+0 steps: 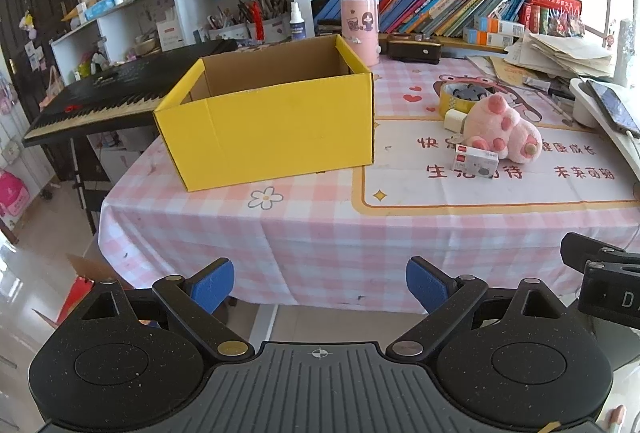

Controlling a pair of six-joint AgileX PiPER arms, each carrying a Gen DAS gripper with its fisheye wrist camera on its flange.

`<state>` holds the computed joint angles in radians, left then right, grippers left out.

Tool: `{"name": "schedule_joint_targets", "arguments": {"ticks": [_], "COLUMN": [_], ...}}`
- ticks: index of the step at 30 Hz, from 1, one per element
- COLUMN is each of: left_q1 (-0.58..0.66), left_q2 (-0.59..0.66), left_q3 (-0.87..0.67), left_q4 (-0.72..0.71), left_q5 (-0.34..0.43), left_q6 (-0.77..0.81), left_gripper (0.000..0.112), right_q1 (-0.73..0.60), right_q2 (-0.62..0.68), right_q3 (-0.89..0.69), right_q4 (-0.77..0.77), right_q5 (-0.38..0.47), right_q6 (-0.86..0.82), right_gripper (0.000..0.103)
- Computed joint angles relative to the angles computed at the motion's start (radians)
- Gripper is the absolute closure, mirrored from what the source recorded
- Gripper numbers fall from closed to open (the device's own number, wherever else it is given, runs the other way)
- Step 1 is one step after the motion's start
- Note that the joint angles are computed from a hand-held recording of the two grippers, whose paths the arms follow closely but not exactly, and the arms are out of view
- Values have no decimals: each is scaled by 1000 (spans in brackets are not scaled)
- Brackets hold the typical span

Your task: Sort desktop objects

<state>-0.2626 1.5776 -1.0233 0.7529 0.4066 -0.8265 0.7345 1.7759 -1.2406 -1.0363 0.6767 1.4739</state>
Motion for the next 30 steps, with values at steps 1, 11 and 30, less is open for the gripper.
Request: {"name": "schedule_joint_targets", "arguments": {"ticks": [1,11,30], "left_q1": [0,7,23], "left_q2": [-1,-6,-10], "left_q3": [1,5,15], "left_q4": [3,-30,-43], "left_q5": [1,-7,-48], "left_q6": [-3,26,81], "left_gripper": [17,18,18], "right_q1": [1,0,14], "right_q2": [1,-7,-18], "right_q3": [-1,12,36], "right_q4": [-1,-15,-88], "right_q5": [1,-15,-25], "right_q6": [0,15,99], "right_gripper": [0,0,2]}}
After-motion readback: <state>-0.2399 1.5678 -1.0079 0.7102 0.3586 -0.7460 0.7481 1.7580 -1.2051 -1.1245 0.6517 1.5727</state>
